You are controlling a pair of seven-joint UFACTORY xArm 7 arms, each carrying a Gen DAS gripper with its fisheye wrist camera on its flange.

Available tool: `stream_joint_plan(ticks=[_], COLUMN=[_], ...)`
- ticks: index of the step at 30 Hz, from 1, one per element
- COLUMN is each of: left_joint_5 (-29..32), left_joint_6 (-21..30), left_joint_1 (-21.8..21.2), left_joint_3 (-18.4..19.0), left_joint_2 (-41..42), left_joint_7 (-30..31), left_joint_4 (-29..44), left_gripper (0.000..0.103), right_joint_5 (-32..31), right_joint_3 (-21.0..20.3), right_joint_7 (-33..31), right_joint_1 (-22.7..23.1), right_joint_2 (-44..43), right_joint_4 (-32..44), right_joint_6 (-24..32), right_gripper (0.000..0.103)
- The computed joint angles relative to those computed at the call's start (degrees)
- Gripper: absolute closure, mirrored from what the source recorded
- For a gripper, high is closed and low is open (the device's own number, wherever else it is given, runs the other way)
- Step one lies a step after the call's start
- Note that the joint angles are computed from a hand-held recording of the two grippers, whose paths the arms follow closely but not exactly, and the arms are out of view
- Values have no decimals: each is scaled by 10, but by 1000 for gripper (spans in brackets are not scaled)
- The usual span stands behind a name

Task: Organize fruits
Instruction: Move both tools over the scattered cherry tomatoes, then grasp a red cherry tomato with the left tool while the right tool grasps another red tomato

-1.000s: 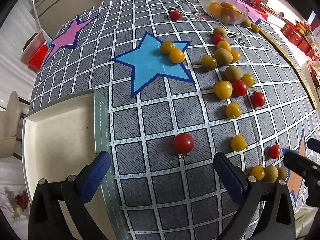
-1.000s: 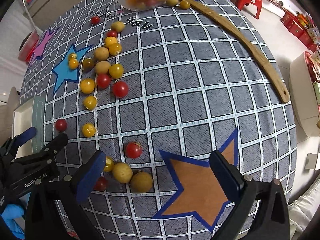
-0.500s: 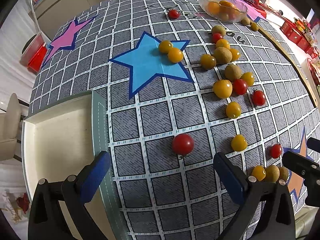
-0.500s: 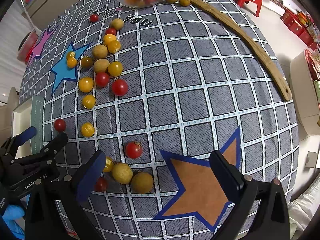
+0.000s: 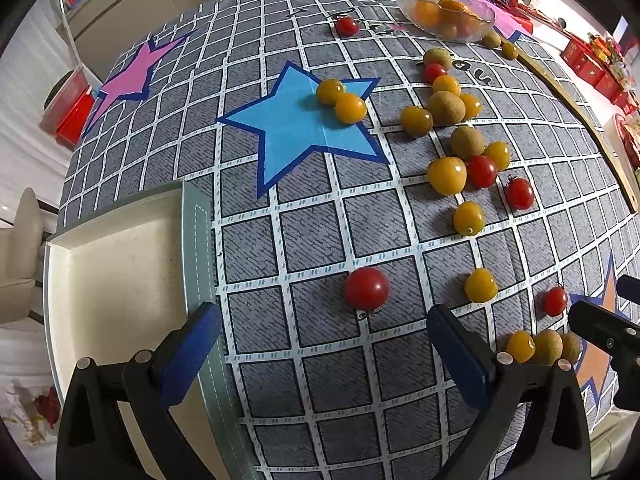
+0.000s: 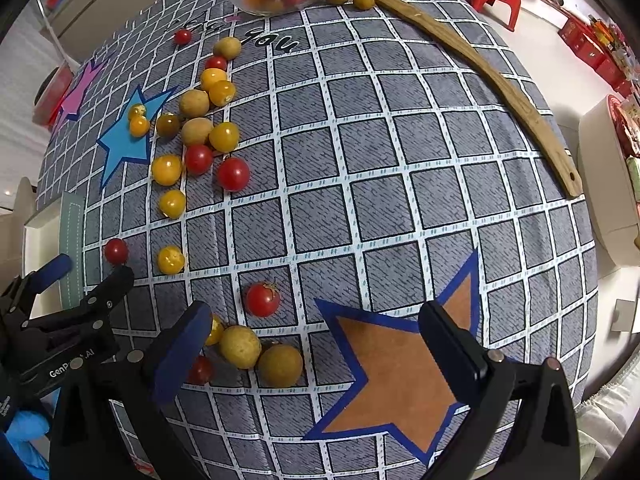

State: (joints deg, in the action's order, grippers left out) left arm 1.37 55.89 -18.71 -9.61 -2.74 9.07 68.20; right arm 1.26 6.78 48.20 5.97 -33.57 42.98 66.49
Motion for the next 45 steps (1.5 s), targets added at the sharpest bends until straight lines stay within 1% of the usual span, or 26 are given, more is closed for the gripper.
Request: stream_joint_plan(ticks=[20,26,32,35,37,39,41,42,43,45], left_joint_5=[5,6,4,-2,-3,-6,-9,-12,-17,-24], left_joint_6=[-1,-9,-21,-29,-24,-15,-18,-19,-19,-15], left_joint_1=[0,-1,-3,-5,-6,-8,-9,-9,-9,-11], left_joint_3=[0,0,-1,-2,-3,-4,-4,-4,-3,-4], left_joint_2=[3,8,12,6,8,14,13,13,12,10], left_joint_7=[5,15,22,30,35,37,39,41,44,44], left_joint_4=[1,3,-1,-10,-7,-1,-3,-3,-4,-3], left_gripper=[0,0,0,1,12,12,12,16,22,25], right_joint_5=[1,5,16,21,20,13,8,4,-1,-7], right_joint_3=[-2,-2,-2,-1,2,7,7,9,10,14], right_joint_7=[0,2,-3,-2,1,7,5,6,6,10], right_joint_1=[1,1,8,12,13,15,18,19,20,22], right_joint_2=[-1,5,26,37,50,67,73,80,83,97], right_joint_4=[0,0,5,6,13,26,30,37,41,52], right_joint_6=[0,-5,-21,-31,-34,-39,-39,-35,-31,-29], right_gripper=[0,1,12,20,24,28,33,36,40,43])
